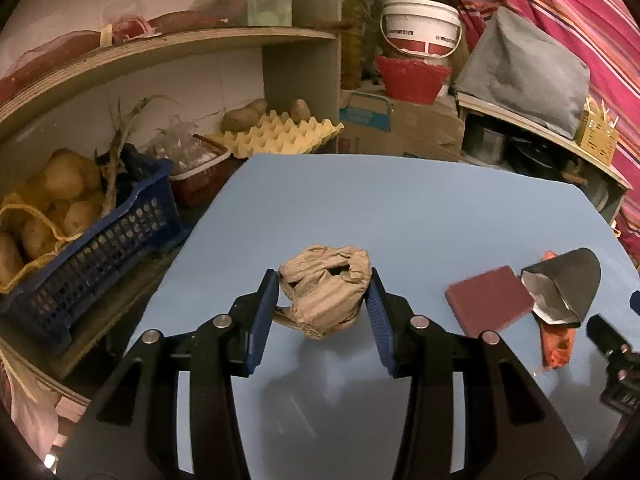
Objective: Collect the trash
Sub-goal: 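Grasp the brown crumpled paper with the left tool, then grasp the black ribbed cup with the right tool while the left tool holds the paper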
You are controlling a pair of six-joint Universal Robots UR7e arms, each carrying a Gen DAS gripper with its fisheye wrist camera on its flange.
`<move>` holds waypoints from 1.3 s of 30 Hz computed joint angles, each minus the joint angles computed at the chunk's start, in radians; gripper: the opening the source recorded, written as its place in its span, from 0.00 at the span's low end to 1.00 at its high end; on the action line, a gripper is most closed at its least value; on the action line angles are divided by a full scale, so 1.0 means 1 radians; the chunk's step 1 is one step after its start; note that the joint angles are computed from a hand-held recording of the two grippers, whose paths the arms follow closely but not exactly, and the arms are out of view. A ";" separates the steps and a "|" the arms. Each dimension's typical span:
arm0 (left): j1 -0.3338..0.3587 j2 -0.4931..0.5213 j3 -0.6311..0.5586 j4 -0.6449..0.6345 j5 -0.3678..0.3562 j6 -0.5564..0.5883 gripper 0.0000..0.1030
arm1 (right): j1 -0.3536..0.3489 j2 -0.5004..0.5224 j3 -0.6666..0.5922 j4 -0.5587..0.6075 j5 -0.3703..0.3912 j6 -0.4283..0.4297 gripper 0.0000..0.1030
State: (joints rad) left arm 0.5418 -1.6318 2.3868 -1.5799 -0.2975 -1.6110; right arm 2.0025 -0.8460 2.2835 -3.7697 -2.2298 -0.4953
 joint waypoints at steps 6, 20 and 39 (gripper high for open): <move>0.037 0.008 0.013 -0.152 0.027 0.118 0.42 | -0.014 0.024 -0.040 0.042 -0.031 -0.023 0.96; 0.095 0.097 0.007 -0.437 0.049 0.328 0.42 | -0.018 0.051 -0.084 0.101 -0.017 -0.073 0.94; 0.057 0.095 0.006 -0.373 0.043 0.262 0.42 | -0.054 -0.063 -0.025 0.112 0.080 -0.060 0.66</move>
State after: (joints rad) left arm 0.5990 -1.5363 2.3926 -1.9529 -0.2544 -1.3487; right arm 1.9481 -0.9090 2.2584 -3.6576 -2.1499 -0.5553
